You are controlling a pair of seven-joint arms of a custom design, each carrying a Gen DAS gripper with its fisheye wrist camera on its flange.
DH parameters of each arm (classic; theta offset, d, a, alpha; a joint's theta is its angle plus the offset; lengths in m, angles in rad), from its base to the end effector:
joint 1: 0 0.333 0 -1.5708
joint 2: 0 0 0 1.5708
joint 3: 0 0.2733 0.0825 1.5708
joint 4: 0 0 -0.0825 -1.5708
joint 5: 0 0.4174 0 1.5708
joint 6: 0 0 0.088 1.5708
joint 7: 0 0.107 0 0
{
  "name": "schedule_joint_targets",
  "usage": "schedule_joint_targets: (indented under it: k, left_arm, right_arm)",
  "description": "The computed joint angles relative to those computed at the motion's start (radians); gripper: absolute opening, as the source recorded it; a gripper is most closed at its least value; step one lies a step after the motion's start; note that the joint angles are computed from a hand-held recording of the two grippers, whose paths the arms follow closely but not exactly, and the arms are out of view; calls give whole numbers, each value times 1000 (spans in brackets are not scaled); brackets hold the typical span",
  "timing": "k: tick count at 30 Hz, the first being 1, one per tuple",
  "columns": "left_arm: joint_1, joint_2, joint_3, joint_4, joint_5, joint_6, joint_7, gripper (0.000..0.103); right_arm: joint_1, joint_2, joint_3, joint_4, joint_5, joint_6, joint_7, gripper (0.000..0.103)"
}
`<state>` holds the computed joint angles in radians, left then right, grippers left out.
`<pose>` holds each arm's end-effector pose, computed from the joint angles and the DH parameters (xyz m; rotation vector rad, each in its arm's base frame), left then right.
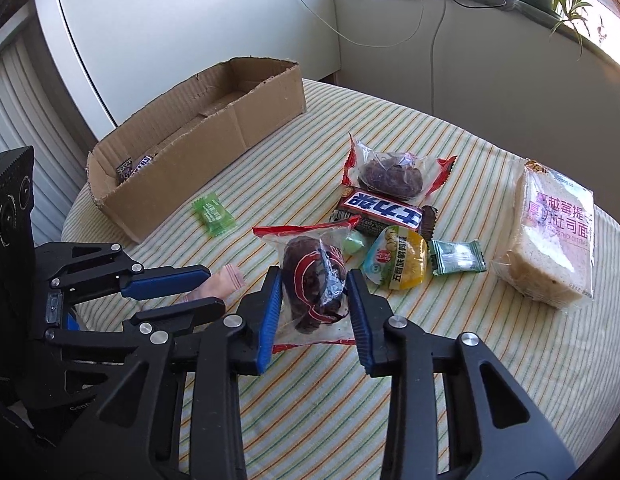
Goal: Organize snacks
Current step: 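Carry both items into the cardboard box and open both tools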
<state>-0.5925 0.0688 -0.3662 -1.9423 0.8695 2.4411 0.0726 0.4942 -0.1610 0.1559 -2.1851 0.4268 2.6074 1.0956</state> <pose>0.3703 -0.5198 0.4395 -1.8079 1.8349 -0.8858 0.4664 0.3462 0.4639 -2.3360 0.9117 -0.1883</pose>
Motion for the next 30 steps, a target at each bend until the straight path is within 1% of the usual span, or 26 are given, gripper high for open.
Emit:
schedule_joint_targets:
  k: [7,14,21,30]
  left_arm:
    - [5,-64,-13,-36,35,-38,-43,18]
    - [35,-159,-36,-104,49,-77,-81,18]
    - [82,-276,-60,-197,35,-113,-113,18]
    - [137,-399,-83,-299,-11,-143,-121,18]
  right_arm:
    - [9,-11,10,11,-17,24,24,34]
    - [30,20,22,65,-14,31,23,34]
    - [50,89,41,150,-30,42,31,34]
    - [77,229,64,322,-94,20,66,34]
